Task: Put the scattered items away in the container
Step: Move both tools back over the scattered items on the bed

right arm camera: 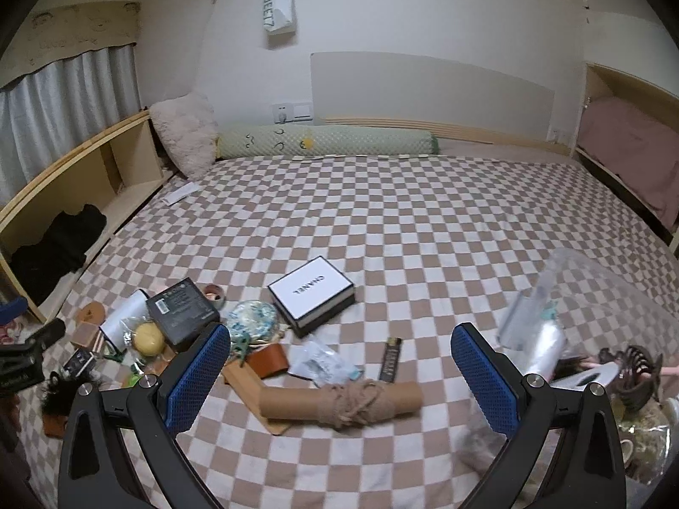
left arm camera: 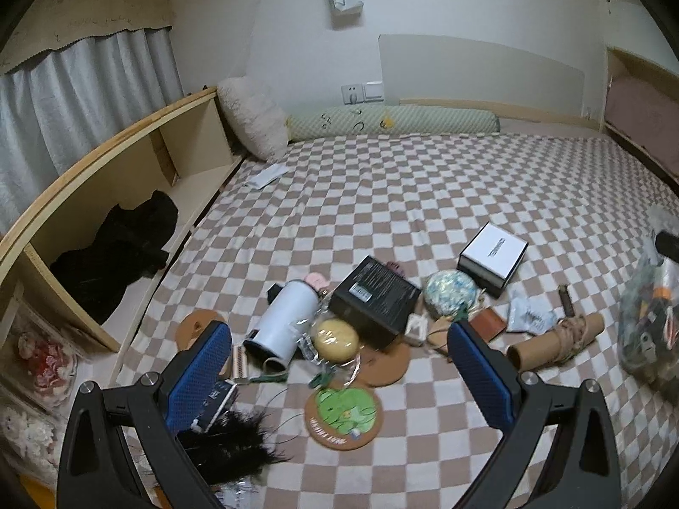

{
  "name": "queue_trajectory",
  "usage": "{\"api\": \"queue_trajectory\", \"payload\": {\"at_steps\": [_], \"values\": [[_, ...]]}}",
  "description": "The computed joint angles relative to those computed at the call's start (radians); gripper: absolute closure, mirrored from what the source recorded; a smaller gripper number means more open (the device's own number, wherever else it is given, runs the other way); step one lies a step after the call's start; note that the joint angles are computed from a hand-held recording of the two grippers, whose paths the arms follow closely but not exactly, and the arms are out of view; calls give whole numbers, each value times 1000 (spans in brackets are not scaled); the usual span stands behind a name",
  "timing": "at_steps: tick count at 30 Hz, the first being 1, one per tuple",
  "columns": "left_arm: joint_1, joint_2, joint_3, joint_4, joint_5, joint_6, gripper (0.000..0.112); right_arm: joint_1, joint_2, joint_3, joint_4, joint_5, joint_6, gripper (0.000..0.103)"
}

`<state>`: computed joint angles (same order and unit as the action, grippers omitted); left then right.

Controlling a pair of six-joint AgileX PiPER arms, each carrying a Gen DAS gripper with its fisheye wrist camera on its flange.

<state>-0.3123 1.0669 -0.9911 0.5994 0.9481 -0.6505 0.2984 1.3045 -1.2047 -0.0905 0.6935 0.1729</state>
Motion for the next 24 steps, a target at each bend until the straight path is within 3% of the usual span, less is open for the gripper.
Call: {"api": "queue_trajectory", "payload": {"at_steps": [11, 16, 24], "values": [[305, -22, 63, -233, -103, 244, 10, 120, 78, 0, -151, -11, 133, 0], [449, 13, 97, -437, -154, 420, 10, 99, 135, 11, -22, -31, 91, 0], [459, 141, 129, -525, -209, 491, 10, 143, 247, -6, -63, 14, 95, 0]]}}
